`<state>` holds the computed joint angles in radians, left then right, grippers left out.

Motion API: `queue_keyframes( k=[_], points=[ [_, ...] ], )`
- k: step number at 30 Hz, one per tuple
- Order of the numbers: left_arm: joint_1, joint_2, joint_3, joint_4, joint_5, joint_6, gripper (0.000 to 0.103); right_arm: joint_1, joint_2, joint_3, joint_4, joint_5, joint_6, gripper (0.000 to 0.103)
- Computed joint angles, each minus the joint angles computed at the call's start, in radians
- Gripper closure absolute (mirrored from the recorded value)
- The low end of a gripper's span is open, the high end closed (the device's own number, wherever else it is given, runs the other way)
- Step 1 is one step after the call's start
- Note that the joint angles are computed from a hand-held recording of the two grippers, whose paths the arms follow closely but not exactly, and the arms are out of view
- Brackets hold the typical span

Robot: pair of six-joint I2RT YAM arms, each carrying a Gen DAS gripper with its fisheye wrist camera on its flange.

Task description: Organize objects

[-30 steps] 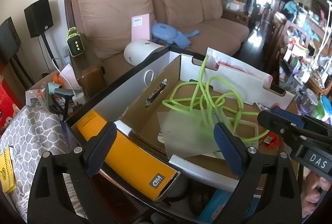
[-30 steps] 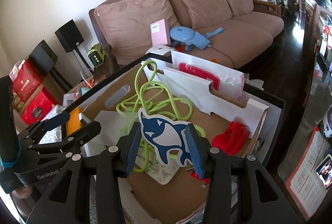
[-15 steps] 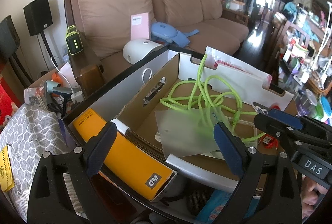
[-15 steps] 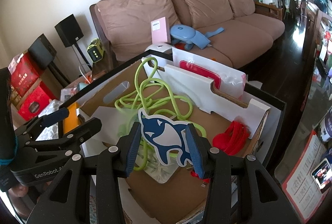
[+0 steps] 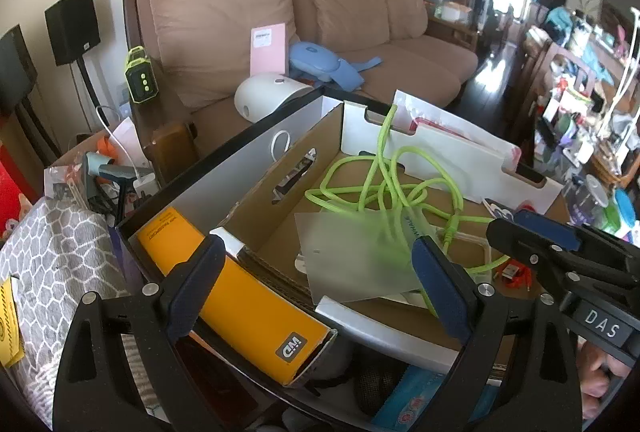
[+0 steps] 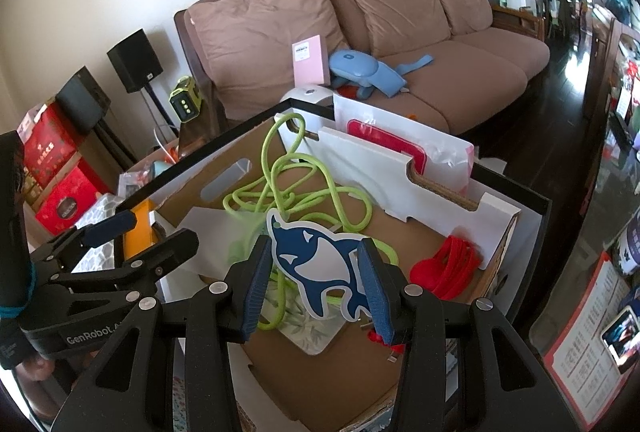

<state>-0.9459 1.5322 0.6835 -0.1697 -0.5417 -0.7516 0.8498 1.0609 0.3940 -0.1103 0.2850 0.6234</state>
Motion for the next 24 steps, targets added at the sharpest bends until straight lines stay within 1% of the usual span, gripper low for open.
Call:
queue_keyframes(
  k=[4,9,16,24],
  points=[
    [0.000,-0.001,-0.002,0.002,0.003,0.000,0.009,0.000,0.001,0.004,-0.004,0.003,0.001,0.057],
    [-0.001,-0.001,-0.002,0.002,0.003,-0.001,0.009,0.000,-0.009,0.009,-0.014,0.008,-0.002,0.052],
    [-0.001,-0.001,-0.002,0.001,0.002,-0.001,0.009,0.001,-0.029,0.003,-0.016,0.020,-0.001,0.042],
    [0.007,-0.017,-0.017,0.014,0.008,-0.007,0.009,0.002,-0.047,-0.007,-0.008,0.028,-0.003,0.038]
  ],
)
